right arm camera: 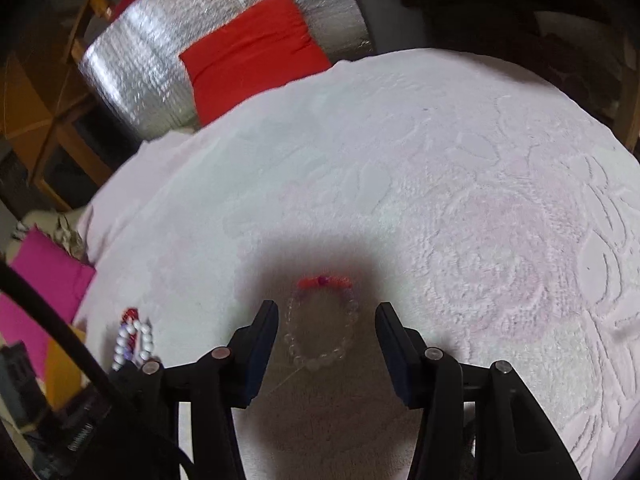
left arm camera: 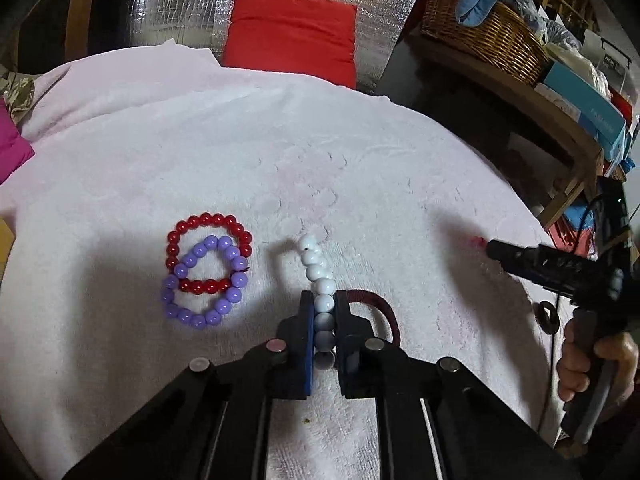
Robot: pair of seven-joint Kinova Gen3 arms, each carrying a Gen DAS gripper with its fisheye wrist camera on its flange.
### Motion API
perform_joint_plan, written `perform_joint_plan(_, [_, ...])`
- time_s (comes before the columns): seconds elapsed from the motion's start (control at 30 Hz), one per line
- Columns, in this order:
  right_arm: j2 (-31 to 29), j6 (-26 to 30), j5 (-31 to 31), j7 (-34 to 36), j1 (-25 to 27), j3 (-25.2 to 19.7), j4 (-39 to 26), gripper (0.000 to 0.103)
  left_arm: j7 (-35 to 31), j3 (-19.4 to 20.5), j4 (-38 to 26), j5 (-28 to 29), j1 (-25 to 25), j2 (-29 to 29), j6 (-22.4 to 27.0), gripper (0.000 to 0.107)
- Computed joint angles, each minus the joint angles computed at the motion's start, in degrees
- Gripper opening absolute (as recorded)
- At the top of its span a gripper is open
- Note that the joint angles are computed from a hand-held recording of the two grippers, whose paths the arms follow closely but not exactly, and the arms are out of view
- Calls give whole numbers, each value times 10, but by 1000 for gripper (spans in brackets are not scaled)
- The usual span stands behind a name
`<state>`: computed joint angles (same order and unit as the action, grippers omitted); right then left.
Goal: Organize jewelry
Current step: 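Grasp the white bead bracelet with the left tool while the right tool grasps the pink-white bracelet, then carry both bracelets into the orange box and open both tools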
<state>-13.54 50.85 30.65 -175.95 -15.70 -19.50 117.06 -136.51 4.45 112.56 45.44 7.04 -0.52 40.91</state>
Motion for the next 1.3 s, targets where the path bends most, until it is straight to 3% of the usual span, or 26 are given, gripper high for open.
perform_joint_plan(0.17, [55,71,63,-17,-26,-31,-23,51,-11,-9,1,11,-7,-9,8,9])
perform_joint_plan(0.23, [74,103,90,-27,-45,-36,-31,34,-11,-11,1,12,-9,-13,8,9])
perform_joint_plan(0.27, [80,113,99,-32,-51,-38,-33,20,-14,-13,2,13,-10,-15,8,9])
perform_joint_plan(0.3, [79,113,102,-36,-61,-29,-32,15,-18,-15,3,16,-11,-18,10,9])
perform_joint_plan(0.47, [43,77,104,-41,-83,2,-11,15,-39,-28,6,35,-14,-34,22,9])
perform_joint_plan(0.77, [-16,5,133,-75,-64,-40,12,15,-52,-57,17,43,-21,-79,36,9])
perform_joint_plan(0.97, [10,1,162,-103,-72,-91,-12,15,-59,-94,37,47,-30,-121,53,9])
perform_joint_plan(1.13, [39,13,203,-148,-116,-110,-26,15,-67,-126,59,44,-40,-159,64,9])
perform_joint_plan(1.3, [71,30,246,-193,-165,-118,-35,15,-51,-144,78,30,-45,-196,40,9])
